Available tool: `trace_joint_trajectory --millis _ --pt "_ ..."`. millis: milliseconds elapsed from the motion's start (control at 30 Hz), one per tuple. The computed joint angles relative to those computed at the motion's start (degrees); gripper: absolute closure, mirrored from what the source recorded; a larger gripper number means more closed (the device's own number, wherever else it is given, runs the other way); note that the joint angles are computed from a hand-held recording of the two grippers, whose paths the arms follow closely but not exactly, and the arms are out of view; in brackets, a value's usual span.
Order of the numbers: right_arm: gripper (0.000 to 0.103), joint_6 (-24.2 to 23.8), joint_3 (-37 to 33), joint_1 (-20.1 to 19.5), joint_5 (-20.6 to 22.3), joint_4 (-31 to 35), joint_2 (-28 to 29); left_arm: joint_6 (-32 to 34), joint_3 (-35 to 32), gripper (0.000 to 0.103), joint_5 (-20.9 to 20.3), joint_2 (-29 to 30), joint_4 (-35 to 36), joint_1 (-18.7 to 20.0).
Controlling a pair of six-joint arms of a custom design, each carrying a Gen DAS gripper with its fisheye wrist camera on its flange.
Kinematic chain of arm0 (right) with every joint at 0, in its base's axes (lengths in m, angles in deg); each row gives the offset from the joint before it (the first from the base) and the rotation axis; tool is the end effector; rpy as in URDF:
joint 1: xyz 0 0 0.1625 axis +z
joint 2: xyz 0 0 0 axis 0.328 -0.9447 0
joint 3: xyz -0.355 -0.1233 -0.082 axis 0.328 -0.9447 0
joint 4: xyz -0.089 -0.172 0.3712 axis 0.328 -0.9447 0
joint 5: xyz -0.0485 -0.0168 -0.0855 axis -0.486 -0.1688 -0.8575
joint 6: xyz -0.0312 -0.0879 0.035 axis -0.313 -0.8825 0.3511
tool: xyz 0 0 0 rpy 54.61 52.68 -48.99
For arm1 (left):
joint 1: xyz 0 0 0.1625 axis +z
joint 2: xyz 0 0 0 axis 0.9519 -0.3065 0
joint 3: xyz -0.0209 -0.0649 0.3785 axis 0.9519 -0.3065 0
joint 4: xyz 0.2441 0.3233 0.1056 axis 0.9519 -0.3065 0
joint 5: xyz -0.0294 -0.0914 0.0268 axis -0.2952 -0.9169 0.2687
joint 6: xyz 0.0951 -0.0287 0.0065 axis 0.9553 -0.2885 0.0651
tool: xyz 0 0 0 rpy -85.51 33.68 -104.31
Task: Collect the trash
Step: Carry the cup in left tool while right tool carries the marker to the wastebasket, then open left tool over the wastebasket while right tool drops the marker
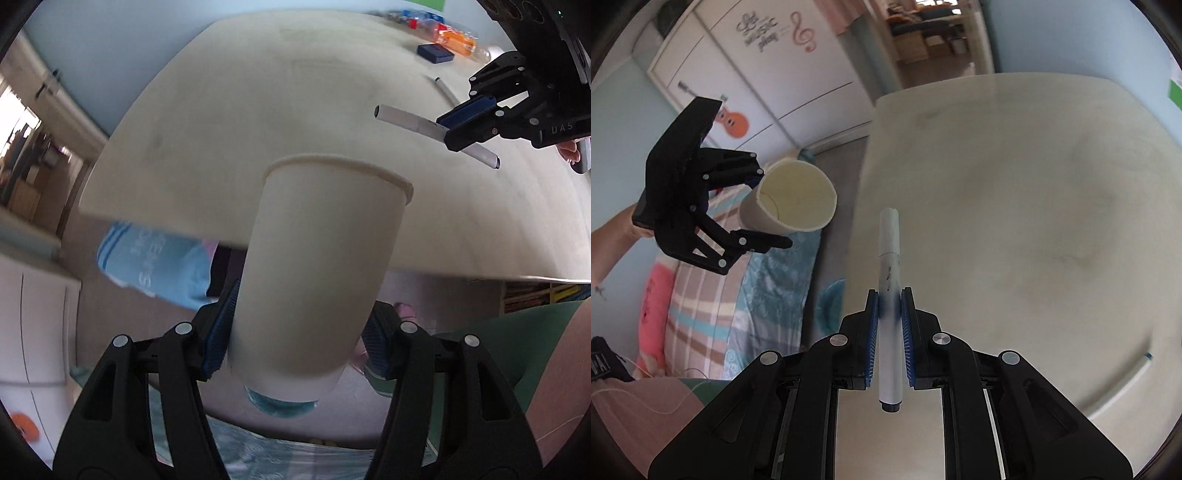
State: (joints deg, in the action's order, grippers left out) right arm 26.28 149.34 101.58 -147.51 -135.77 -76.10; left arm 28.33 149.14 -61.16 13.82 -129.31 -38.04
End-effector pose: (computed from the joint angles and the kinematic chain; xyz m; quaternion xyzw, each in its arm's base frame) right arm 0.4362 -0.5216 0.3899 0.3266 -0.9362 0.0543 0.1176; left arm -0.4101 -0.5038 0.4144 0.3930 0.8634 -0.0312 0.3148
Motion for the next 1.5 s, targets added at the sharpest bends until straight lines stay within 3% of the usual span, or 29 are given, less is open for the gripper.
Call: trace_joint_trajectory --millis 267,467,667,967,1300,1500 --pt "0.089 -5.17 -10.74 5.23 7.17 5.59 17.25 -23.57 18.43 0.045 -0.41 -21.01 8.04 0.17" --pt "0.089 -4.68 -18.13 7.71 9.36 9.18 29.25 -29.61 26.53 0.045 -1.66 -30.98 10.76 2.96" --pt "0.089 -2.83 -17.39 8.25 8.58 8.27 35.7 -27.37 32.95 0.045 -2.09 -36.64 7.54 8.92" --pt "0.089 -0.11 -14.23 5.56 5.0 5.99 42.3 -22.32 42.99 0.045 -2.46 -41.85 -1.74 18.0" --pt "0.089 2.4 -11.18 1.52 1.43 1.23 49.39 -14.73 50.93 0.044 -3.76 -39.18 -14.74 30.72" --pt "0.089 2.47 -10.01 -0.32 0.65 -3.64 52.32 -12.11 53.15 0.045 -4.02 -37.59 -19.68 34.87"
